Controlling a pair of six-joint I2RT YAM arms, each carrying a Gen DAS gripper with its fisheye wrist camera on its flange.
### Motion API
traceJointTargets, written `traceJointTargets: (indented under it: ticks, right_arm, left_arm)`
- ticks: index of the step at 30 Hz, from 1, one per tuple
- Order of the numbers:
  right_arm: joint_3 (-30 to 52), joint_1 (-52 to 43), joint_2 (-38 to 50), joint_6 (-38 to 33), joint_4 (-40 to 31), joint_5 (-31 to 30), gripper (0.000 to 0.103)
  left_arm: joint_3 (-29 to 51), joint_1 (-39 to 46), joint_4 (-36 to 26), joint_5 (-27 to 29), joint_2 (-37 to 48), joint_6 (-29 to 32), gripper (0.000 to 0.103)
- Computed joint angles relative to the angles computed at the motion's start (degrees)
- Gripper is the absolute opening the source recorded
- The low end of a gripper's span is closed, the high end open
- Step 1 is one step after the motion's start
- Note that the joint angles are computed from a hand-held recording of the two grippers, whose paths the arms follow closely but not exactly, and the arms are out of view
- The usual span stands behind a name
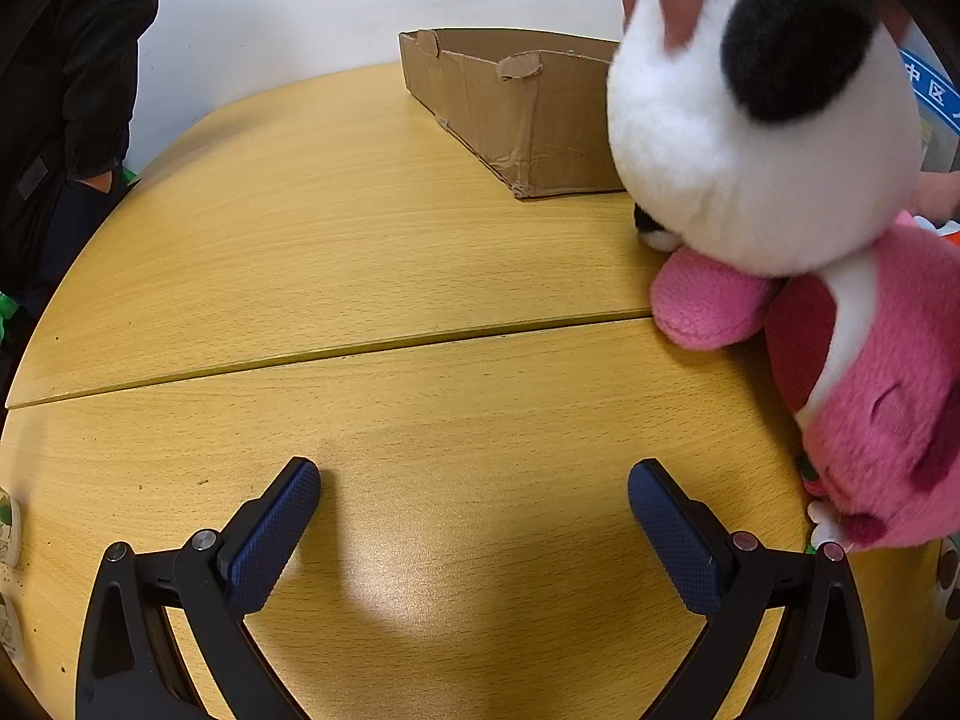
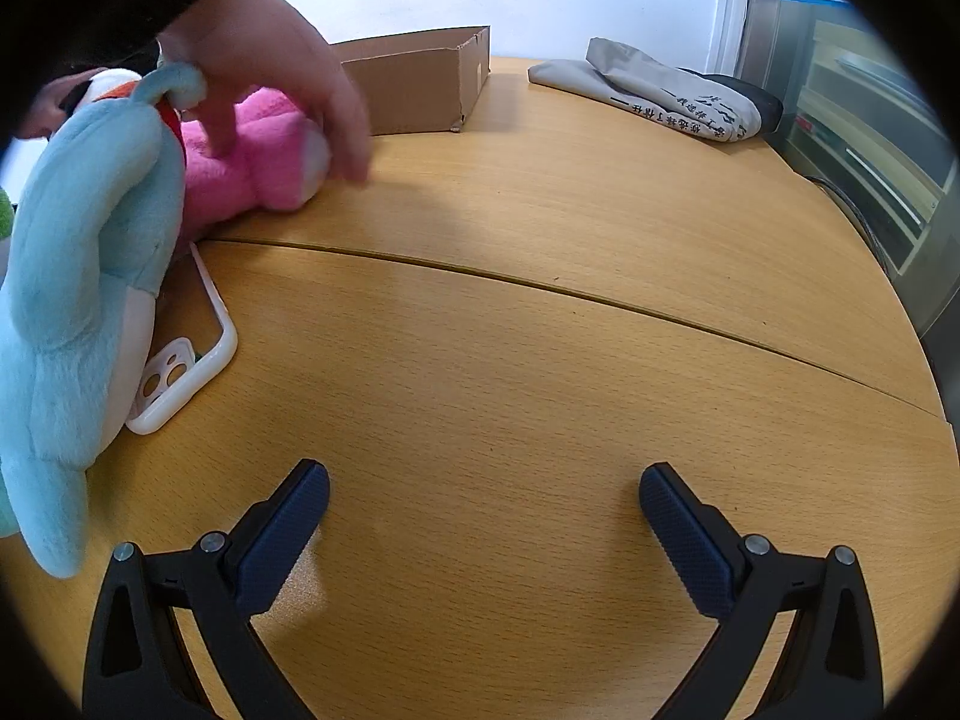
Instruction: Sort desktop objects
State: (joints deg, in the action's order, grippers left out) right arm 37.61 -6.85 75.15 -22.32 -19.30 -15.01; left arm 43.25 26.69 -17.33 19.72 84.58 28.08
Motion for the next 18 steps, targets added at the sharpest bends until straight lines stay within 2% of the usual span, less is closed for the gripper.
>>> traceJointTargets:
  ticks: [18]
  right_arm:
    - [0.09, 0.12, 0.12, 0.08, 0.06, 0.04, 0.103]
  left_arm:
    - [-1.48, -0.37, -0.18, -0.23, -1.8, -0.34, 0.103]
